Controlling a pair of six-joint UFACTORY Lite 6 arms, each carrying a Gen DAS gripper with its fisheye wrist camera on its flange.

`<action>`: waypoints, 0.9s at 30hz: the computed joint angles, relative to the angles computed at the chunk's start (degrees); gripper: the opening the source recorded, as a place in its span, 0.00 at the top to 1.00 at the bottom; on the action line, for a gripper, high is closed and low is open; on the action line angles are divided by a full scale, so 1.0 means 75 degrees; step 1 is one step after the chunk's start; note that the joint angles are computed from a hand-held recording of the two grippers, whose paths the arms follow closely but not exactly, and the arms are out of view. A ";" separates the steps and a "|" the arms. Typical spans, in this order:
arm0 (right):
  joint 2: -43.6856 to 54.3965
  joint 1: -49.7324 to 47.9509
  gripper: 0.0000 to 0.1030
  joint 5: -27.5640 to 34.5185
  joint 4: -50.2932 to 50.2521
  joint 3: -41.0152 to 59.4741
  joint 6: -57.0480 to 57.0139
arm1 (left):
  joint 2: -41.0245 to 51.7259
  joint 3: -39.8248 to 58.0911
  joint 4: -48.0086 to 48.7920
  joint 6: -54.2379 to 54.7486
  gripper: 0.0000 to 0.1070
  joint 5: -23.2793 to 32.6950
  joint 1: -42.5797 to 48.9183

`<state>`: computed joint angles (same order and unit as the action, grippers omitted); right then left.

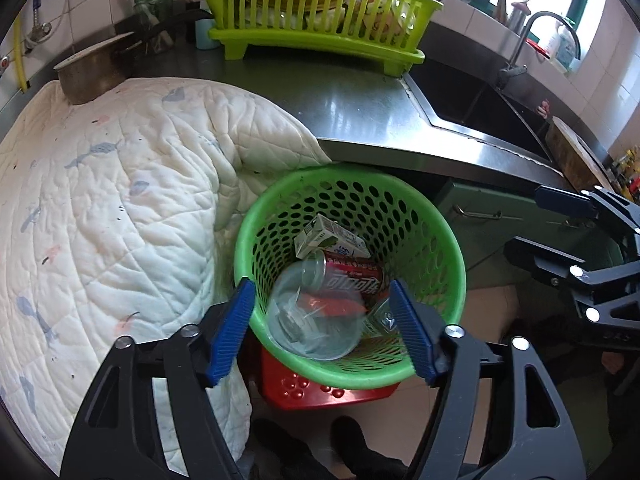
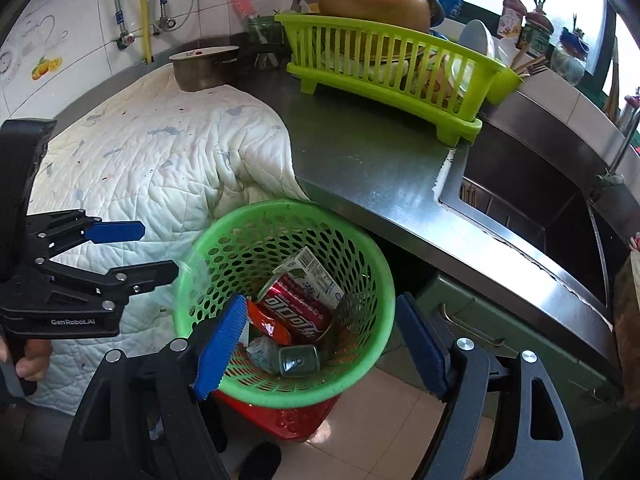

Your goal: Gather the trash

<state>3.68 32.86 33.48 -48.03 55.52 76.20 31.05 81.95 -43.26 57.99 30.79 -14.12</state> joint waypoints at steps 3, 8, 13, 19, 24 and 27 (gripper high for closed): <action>-0.0237 -0.0003 0.28 0.0014 -0.0027 -0.0232 0.0144 | 0.0034 0.0018 0.0021 -0.0088 0.31 -0.0017 -0.0127; -0.0422 0.0003 0.28 -0.0009 -0.0031 -0.0396 0.0263 | -0.0175 -0.0142 -0.0051 -0.0105 0.26 -0.0098 -0.0148; -0.0390 0.0147 0.25 -0.0089 -0.0044 -0.0274 0.0349 | -0.0658 -0.0461 -0.0142 -0.0124 0.22 -0.0228 0.0156; 0.0085 0.0484 0.20 -0.0106 -0.0103 0.0407 0.0460 | -0.1299 -0.0826 -0.0076 -0.0391 0.14 -0.0354 0.0861; 0.0602 0.0679 0.17 -0.0128 -0.0042 0.1197 0.0281 | -0.1787 -0.1032 0.0059 -0.0613 0.11 -0.0561 0.1565; 0.0974 0.0805 0.16 -0.0135 0.0028 0.1783 0.0205 | -0.2161 -0.1169 0.0367 -0.0930 0.10 -0.0728 0.1975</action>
